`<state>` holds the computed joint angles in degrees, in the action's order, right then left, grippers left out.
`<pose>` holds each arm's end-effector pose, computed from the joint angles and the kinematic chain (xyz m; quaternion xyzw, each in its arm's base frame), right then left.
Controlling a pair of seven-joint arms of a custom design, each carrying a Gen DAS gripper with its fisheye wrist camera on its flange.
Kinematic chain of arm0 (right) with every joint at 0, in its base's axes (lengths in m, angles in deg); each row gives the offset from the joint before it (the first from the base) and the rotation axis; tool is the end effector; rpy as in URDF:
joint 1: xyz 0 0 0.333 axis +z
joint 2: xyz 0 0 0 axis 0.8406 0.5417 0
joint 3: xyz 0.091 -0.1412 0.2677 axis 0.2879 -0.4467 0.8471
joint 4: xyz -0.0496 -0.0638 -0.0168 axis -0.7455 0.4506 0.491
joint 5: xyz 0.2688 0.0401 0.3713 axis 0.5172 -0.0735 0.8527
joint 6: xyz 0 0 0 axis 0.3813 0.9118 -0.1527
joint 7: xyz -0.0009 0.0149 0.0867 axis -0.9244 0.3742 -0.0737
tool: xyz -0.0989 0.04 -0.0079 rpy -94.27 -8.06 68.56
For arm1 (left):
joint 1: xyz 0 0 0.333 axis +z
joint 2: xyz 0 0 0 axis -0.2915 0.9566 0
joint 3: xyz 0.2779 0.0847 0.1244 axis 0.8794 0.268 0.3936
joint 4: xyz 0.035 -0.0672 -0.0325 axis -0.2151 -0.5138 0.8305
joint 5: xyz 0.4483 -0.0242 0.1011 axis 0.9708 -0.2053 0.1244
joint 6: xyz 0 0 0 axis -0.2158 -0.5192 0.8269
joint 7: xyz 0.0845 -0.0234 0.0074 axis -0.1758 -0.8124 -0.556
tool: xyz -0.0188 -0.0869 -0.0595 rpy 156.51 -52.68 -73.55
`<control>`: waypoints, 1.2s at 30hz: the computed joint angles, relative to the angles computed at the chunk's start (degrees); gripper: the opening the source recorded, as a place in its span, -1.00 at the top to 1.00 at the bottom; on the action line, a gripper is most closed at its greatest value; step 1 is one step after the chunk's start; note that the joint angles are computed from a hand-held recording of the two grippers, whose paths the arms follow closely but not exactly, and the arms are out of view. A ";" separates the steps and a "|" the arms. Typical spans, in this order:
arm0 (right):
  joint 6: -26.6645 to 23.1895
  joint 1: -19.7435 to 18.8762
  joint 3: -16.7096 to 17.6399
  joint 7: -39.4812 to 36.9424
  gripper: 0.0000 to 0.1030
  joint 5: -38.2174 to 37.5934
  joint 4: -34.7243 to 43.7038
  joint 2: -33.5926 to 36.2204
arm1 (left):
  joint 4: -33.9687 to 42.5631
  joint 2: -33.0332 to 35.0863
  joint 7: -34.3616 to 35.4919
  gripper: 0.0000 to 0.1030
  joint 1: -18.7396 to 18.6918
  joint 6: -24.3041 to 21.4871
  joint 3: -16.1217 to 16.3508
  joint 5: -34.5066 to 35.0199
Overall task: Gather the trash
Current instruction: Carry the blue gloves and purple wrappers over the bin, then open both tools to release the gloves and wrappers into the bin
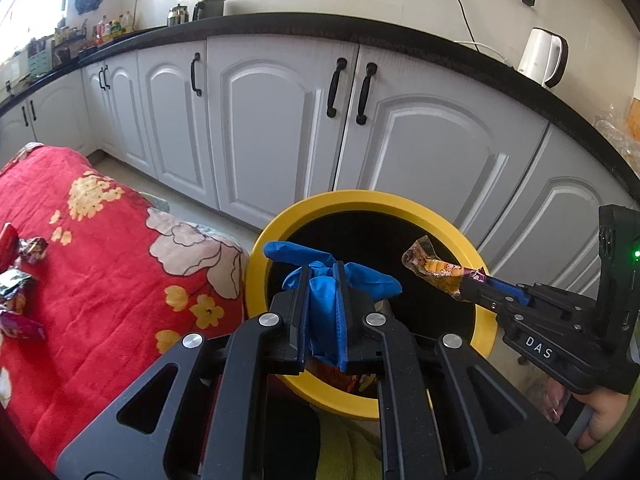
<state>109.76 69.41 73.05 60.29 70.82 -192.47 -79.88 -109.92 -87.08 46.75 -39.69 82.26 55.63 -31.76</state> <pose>0.3718 0.1310 0.4402 -0.5789 0.7119 -0.2149 0.3344 0.4671 -0.2523 0.4716 -0.4676 0.7858 -0.3740 0.1552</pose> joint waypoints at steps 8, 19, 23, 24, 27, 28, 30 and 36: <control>-0.35 0.03 -0.19 0.10 0.67 0.51 -0.01 0.83 | 0.83 1.44 0.19 0.89 0.11 -1.12 -0.05 -0.35; -1.35 -1.52 1.22 2.92 0.08 -0.28 -0.24 -0.08 | 0.21 1.11 -1.38 -0.25 1.44 -0.35 -0.44 -0.27; -1.38 -1.63 1.54 3.65 -0.06 -0.80 -0.17 -0.30 | -0.73 -0.10 -1.59 -0.68 1.23 -0.23 0.44 -1.12; -1.34 -1.60 1.58 3.79 -0.06 -0.92 -0.18 -0.40 | -0.90 -0.32 -1.72 -0.75 1.31 -0.26 0.53 -1.09; -1.38 -1.45 1.65 4.03 -0.10 -1.24 0.07 -0.58 | -1.62 -1.42 -2.81 -0.78 2.06 -0.23 0.33 -0.32; -1.22 -1.45 1.72 4.19 -0.13 -1.34 0.09 -0.79 | -1.92 -1.90 -3.60 -0.78 2.61 -0.14 0.01 0.31; -0.95 -1.56 2.08 4.67 -0.19 -1.56 0.16 -1.20 | -2.38 -2.75 -4.53 -0.78 3.06 -0.16 -0.01 1.11; -0.28 -0.87 2.47 5.12 -0.23 -2.05 1.16 -1.55 | -4.03 -5.53 -6.74 -0.78 3.93 1.20 0.22 3.43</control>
<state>109.48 68.54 75.52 65.41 68.78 -191.30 -81.43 -113.95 -92.61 40.01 -35.76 83.46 55.84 -28.34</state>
